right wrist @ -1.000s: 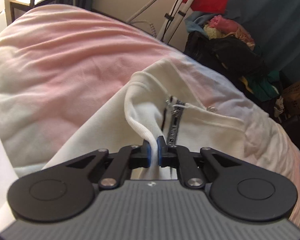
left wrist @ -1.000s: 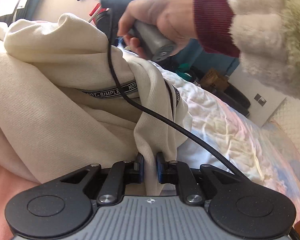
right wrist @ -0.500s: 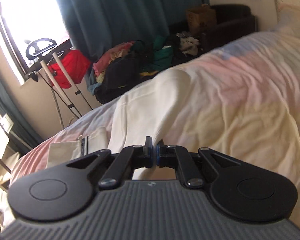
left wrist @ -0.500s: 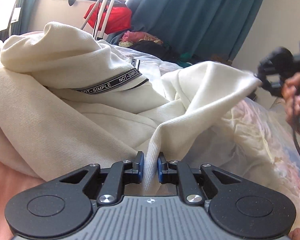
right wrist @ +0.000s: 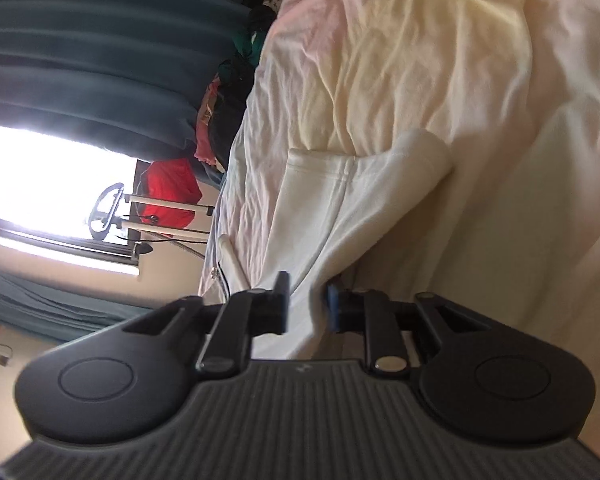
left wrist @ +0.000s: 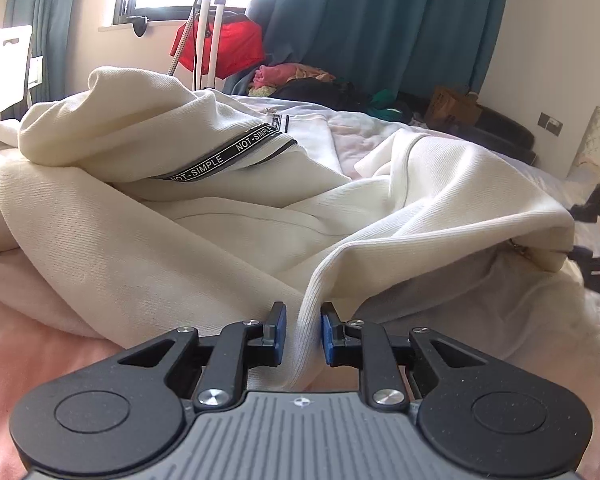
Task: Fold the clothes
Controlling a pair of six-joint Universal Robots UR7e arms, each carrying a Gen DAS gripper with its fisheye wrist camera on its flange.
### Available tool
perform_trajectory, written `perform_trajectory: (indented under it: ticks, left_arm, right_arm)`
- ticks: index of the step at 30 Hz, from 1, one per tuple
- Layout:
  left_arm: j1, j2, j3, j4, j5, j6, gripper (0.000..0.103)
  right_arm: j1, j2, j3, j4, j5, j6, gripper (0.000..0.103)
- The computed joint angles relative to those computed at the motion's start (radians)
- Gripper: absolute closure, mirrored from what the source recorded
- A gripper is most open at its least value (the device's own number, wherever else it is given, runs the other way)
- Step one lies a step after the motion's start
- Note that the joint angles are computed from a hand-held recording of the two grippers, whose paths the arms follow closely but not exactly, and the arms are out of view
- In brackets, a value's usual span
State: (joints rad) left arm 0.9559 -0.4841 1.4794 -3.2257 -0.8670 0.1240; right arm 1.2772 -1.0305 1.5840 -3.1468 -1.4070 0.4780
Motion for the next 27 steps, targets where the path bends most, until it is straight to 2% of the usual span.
perform_trajectory:
  ticks: [1,3,6,9,11,12,13,14,16,18,19,20,22,25,27]
  left_arm:
    - [-0.004,-0.007,0.014,-0.007,0.002,-0.004,0.081]
    - [-0.005,-0.010,0.021,-0.015,0.002,-0.006,0.081]
    - [-0.002,-0.012,0.027,-0.021,-0.001,-0.006,0.081]
    - [-0.002,-0.018,0.036,-0.024,-0.009,-0.009,0.080]
    - [-0.001,-0.019,0.037,-0.025,-0.012,-0.010,0.080]
    - [0.000,-0.017,0.035,-0.024,-0.015,-0.011,0.079]
    - [0.001,-0.014,0.029,-0.022,-0.018,-0.011,0.078]
    - [0.003,-0.011,0.025,-0.020,-0.021,-0.011,0.077]
    - [0.004,-0.012,0.023,-0.019,-0.032,-0.015,0.074]
    - [0.008,-0.013,0.022,-0.025,-0.056,-0.017,0.066]
    - [0.010,-0.016,0.024,-0.032,-0.077,-0.018,0.056]
    - [0.013,-0.019,0.027,-0.039,-0.105,-0.024,0.040]
    - [0.020,-0.026,0.032,-0.043,-0.179,-0.025,0.019]
    - [0.021,-0.042,0.048,-0.049,-0.253,-0.018,0.013]
    - [0.029,-0.066,0.067,-0.041,-0.309,-0.053,0.010]
  right_arm:
    - [-0.010,0.007,-0.002,0.003,0.034,0.025,0.028]
    - [-0.013,0.024,-0.017,0.010,0.056,0.025,0.027]
    - [0.019,0.053,-0.066,0.046,-0.060,-0.030,0.033]
    - [0.018,0.081,-0.100,0.031,-0.126,-0.021,0.047]
    - [0.019,0.100,-0.121,0.010,-0.183,-0.034,0.065]
    - [0.022,0.110,-0.132,-0.009,-0.225,-0.063,0.071]
    - [0.026,0.119,-0.149,-0.007,-0.264,-0.110,0.087]
    - [0.030,0.129,-0.169,0.005,-0.301,-0.166,0.093]
    - [0.034,0.142,-0.196,0.000,-0.348,-0.252,0.098]
    - [0.028,0.143,-0.194,-0.060,-0.335,-0.278,0.098]
    - [0.025,0.143,-0.194,-0.098,-0.330,-0.284,0.098]
    - [0.023,0.145,-0.196,-0.141,-0.327,-0.285,0.098]
    - [0.020,0.143,-0.193,-0.222,-0.348,-0.304,0.098]
    - [0.006,0.143,-0.190,-0.326,-0.402,-0.335,0.098]
    - [-0.020,0.133,-0.179,-0.328,-0.410,-0.291,0.098]
